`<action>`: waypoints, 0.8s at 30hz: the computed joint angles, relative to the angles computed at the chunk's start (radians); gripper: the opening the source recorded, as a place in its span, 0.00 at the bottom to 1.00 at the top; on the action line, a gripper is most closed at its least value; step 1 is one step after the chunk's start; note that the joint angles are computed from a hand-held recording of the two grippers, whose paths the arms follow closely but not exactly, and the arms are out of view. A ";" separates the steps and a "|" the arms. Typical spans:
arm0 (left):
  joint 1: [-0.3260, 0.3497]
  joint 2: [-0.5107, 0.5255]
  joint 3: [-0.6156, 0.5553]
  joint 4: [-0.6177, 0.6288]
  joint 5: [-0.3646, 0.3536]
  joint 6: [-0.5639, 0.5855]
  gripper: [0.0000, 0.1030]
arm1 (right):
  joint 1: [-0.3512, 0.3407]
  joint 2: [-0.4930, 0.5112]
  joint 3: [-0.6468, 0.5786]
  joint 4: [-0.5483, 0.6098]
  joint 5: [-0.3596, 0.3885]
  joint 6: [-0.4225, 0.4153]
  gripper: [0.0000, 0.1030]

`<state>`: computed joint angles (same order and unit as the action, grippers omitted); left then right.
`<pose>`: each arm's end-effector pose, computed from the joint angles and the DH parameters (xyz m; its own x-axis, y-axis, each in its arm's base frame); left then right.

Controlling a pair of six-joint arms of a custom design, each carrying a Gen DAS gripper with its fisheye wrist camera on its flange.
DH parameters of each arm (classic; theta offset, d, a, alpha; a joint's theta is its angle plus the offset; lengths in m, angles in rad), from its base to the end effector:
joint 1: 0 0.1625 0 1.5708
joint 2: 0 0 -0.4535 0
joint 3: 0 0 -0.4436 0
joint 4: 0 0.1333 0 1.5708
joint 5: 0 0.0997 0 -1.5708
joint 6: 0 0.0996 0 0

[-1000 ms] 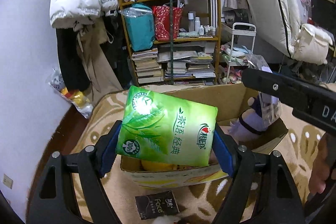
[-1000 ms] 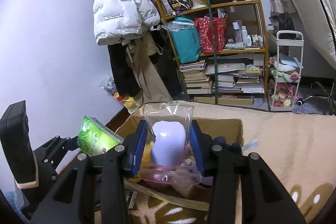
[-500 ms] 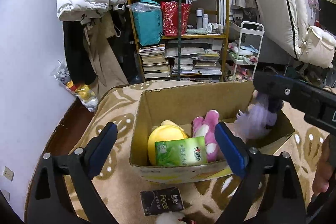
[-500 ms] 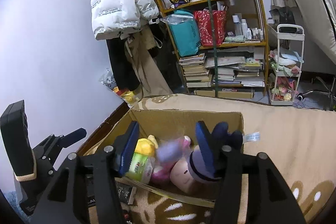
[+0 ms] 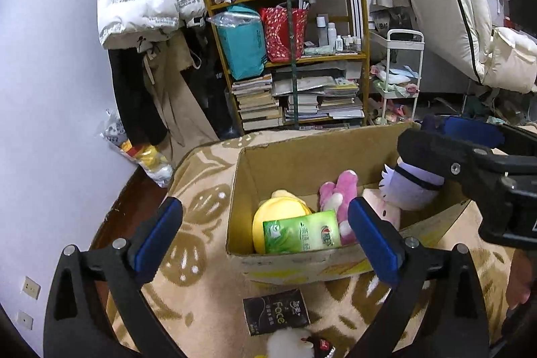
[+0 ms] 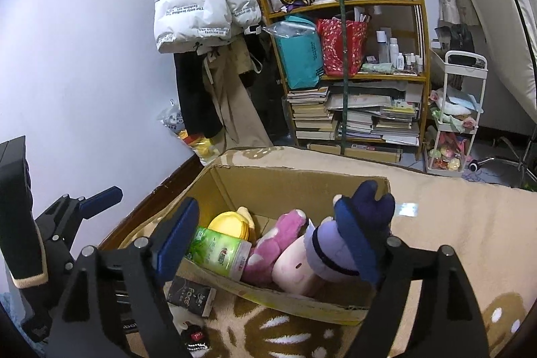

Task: Organize soft objects
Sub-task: 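Move both tools down toward black Face tissue pack and white fluffy chick plush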

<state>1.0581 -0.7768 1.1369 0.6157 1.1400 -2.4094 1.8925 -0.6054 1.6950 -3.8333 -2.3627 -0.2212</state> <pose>-0.1943 -0.7016 0.1933 -0.4027 0.6622 -0.6319 0.9082 0.3751 -0.1857 0.2746 -0.6267 0.0922 -0.8257 0.3099 0.4713 -0.3113 0.4465 -0.8389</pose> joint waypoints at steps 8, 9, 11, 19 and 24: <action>0.005 -0.014 -0.011 0.035 -0.022 -0.049 0.95 | 0.010 -0.009 0.019 0.002 -0.024 0.039 0.86; 0.005 -0.015 -0.016 0.046 -0.023 -0.058 0.95 | 0.013 -0.008 0.021 -0.002 -0.031 0.041 0.86; 0.008 -0.013 -0.032 0.081 -0.023 -0.075 0.95 | 0.019 -0.010 0.025 -0.004 -0.041 0.046 0.89; 0.011 -0.041 -0.032 0.136 -0.038 -0.099 0.95 | 0.054 0.001 0.028 -0.034 -0.079 0.030 0.97; 0.008 -0.086 0.020 0.113 -0.078 -0.089 0.95 | 0.074 0.004 0.039 -0.009 -0.106 0.054 0.98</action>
